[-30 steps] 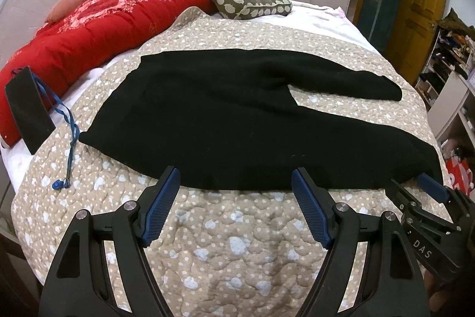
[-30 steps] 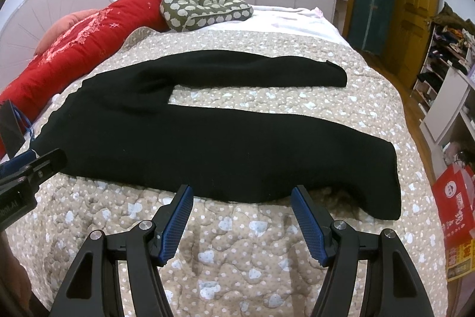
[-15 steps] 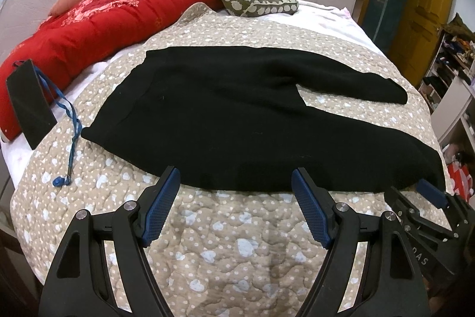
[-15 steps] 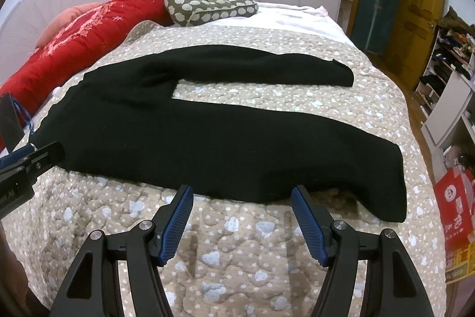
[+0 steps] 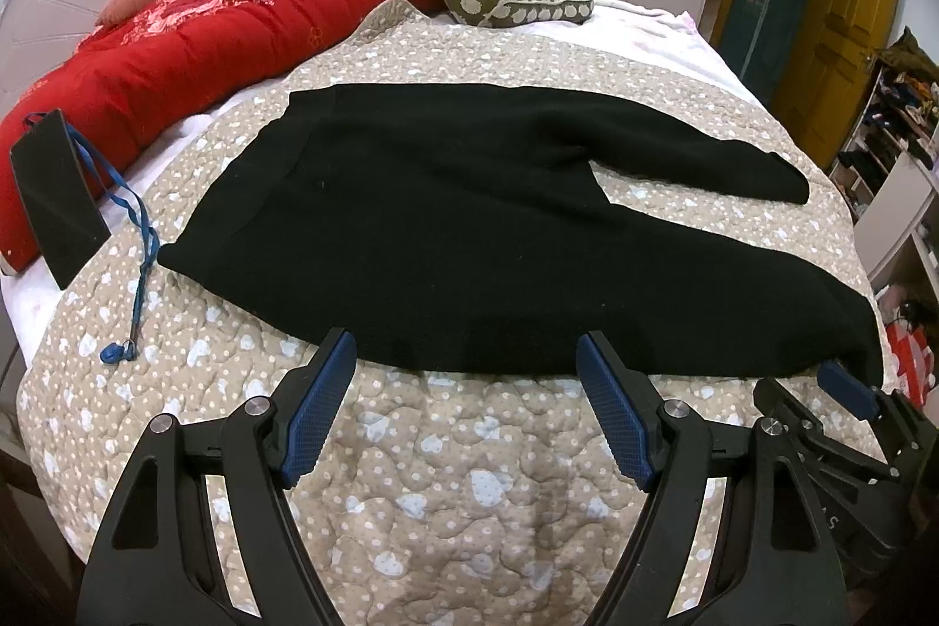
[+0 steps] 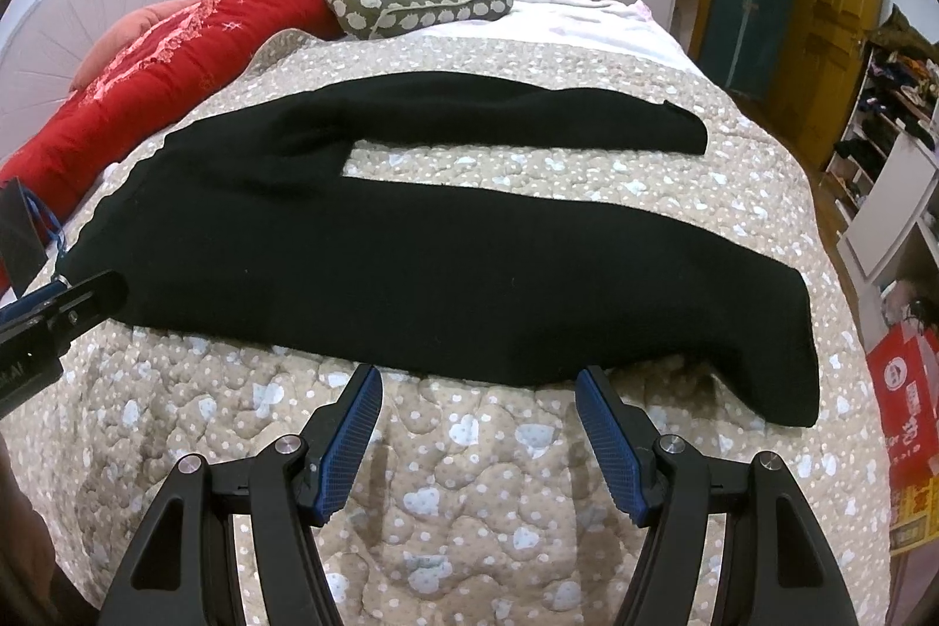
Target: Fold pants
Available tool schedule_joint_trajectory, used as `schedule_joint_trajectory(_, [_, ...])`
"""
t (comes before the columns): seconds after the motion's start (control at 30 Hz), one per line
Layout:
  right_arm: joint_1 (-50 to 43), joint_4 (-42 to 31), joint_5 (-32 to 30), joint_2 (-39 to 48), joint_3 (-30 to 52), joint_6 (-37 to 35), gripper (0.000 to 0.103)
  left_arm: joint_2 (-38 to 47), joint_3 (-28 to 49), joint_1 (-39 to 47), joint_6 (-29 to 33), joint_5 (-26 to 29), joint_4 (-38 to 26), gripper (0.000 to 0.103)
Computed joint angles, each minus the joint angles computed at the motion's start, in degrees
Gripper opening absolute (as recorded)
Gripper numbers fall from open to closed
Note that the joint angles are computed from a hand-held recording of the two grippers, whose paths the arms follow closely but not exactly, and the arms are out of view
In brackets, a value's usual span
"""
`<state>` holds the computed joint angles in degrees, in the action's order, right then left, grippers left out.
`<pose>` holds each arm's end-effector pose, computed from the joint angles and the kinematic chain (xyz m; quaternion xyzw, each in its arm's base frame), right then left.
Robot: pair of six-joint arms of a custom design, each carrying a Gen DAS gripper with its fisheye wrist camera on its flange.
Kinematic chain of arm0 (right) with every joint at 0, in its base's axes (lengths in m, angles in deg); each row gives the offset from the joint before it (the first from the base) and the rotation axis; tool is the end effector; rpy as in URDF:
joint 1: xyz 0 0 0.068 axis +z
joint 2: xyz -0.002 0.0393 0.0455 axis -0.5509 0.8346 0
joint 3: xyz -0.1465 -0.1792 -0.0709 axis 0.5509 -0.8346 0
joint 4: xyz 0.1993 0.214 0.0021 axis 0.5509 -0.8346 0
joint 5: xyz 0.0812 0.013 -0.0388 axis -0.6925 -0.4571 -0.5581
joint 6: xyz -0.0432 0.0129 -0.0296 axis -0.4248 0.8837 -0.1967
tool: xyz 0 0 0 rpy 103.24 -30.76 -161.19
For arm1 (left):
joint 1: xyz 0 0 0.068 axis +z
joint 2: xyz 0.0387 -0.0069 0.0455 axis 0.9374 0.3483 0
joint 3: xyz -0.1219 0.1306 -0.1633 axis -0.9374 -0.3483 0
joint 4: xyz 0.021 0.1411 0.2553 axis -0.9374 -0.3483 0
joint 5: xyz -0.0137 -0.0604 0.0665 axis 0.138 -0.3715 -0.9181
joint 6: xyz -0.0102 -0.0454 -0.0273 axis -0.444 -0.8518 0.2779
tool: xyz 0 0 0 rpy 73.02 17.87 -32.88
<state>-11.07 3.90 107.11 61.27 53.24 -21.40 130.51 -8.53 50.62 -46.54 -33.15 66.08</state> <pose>0.1783 0.0536 0.1448 0.2478 0.9006 -0.0771 0.3485 0.3144 -0.1162 0.1512 0.2517 0.8993 -0.1339 0.3316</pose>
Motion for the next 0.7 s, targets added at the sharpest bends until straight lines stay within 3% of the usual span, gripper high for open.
schedule_joint_trajectory(0.53, [-0.42, 0.67, -0.97, 0.76, -0.53, -0.15, 0.067, 1.33, 1.00, 0.54, -0.10, 0.31, -0.77, 0.078])
schedule_joint_trajectory(0.7, [-1.59, -0.62, -2.14, -3.09, -2.37, -1.00, 0.067, 2.15, 2.22, 3.73, 0.92, 2.27, -1.88, 0.078])
